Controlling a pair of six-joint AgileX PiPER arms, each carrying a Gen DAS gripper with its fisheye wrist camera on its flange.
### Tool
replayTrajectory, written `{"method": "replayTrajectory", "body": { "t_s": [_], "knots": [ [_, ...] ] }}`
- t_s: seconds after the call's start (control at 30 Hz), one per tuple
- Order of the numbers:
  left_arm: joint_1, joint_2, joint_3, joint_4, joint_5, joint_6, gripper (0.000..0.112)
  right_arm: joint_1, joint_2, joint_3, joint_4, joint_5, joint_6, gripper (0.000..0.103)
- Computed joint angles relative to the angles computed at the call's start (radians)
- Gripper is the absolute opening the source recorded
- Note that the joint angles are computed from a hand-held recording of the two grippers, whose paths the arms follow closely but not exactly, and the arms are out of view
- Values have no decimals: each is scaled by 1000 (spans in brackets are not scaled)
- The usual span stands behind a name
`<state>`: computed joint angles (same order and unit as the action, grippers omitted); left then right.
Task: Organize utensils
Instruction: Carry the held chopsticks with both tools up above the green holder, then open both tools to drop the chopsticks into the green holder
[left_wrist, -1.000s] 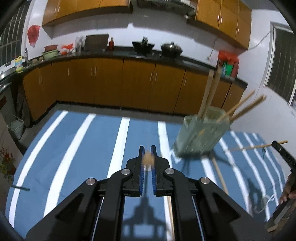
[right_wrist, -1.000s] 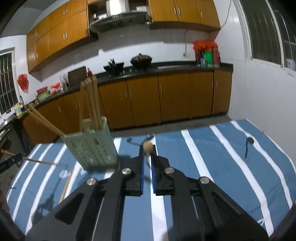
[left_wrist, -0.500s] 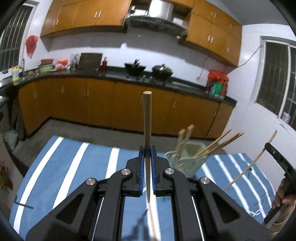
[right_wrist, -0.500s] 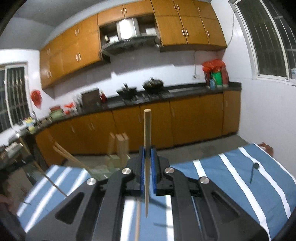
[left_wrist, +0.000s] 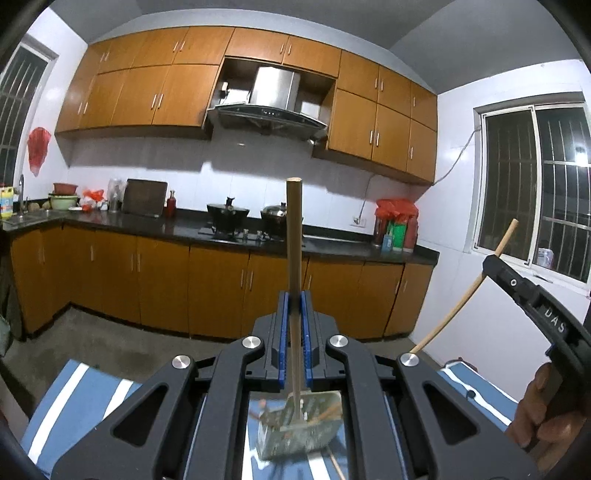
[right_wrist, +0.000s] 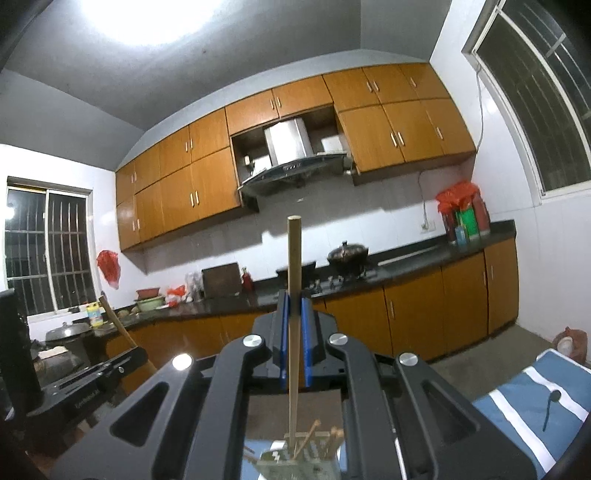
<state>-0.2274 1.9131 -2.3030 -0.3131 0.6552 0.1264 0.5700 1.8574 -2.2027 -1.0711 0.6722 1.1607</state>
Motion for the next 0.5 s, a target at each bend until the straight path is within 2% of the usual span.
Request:
{"method": "replayTrajectory", "body": {
  "t_s": [0.13, 0.3, 0.5],
  "knots": [
    [-29, 118, -146, 89, 34, -76, 7, -32, 117, -139, 27, 13, -66, 8],
    [-31, 170, -137, 103, 10, -97, 7, -70, 281, -353, 186, 70, -236, 8],
    [-34, 203, -120, 101, 3, -98, 7, -100, 355, -432, 312, 109, -322, 8]
  ]
}}
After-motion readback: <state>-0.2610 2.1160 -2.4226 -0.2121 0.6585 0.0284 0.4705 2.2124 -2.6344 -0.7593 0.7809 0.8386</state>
